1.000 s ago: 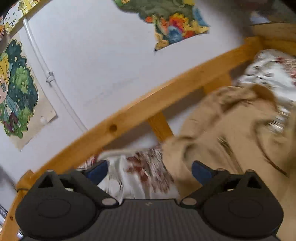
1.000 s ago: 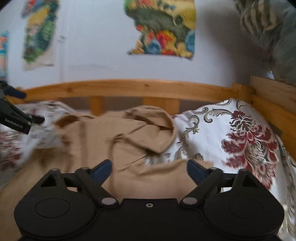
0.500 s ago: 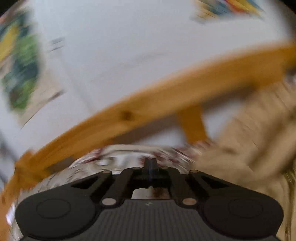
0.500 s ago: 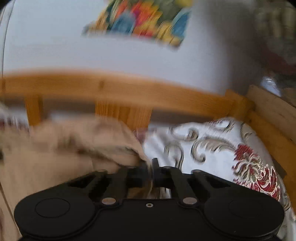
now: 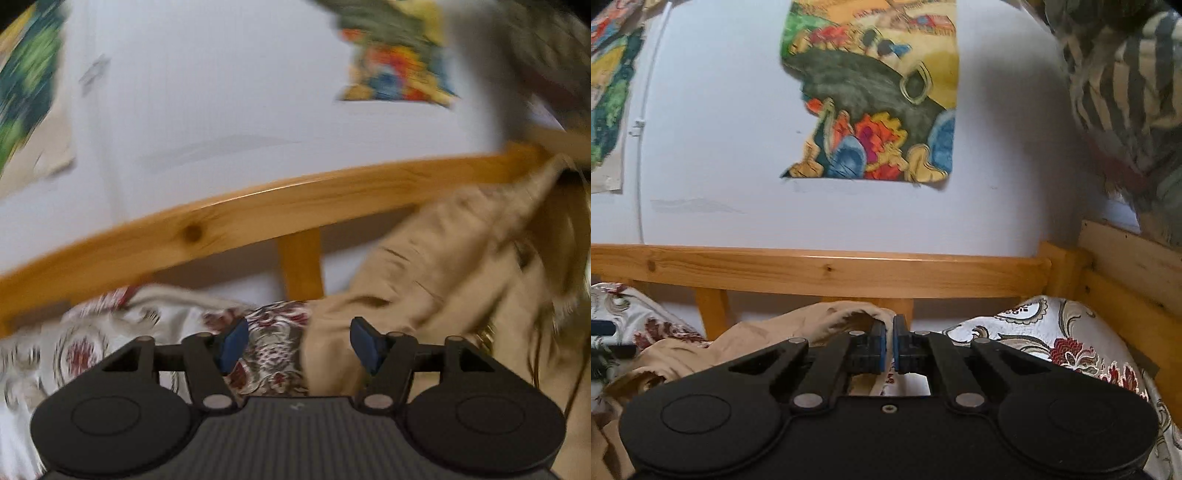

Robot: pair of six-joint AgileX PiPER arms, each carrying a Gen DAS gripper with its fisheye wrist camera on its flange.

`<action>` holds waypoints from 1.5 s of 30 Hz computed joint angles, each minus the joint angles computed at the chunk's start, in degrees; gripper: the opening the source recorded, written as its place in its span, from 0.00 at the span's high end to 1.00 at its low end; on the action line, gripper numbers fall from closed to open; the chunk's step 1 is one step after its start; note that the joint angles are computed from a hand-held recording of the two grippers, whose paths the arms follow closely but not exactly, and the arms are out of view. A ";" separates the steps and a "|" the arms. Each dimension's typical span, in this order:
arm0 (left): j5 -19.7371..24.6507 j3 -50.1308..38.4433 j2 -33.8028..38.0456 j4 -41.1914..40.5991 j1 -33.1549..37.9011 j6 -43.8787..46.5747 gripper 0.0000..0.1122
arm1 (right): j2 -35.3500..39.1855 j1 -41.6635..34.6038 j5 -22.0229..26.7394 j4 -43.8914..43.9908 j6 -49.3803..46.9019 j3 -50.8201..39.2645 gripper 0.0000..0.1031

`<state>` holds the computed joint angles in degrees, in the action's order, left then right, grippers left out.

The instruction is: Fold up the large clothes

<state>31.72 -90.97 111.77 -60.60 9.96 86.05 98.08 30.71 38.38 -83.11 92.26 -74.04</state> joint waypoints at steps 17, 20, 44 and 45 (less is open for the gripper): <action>13.94 0.11 -1.02 -0.48 3.71 9.10 0.28 | -4.38 6.16 1.84 -4.55 -1.72 2.72 0.98; 7.34 0.58 -0.99 4.94 0.50 5.17 0.44 | -4.92 7.95 2.57 -6.41 -1.10 3.47 0.98; 3.05 13.43 -6.94 -17.27 12.02 -5.52 0.96 | -9.23 16.12 17.67 -15.38 17.54 19.34 0.99; 3.46 14.87 -7.46 -18.54 12.40 -2.43 0.96 | -9.08 16.96 18.97 -16.23 18.24 21.02 0.99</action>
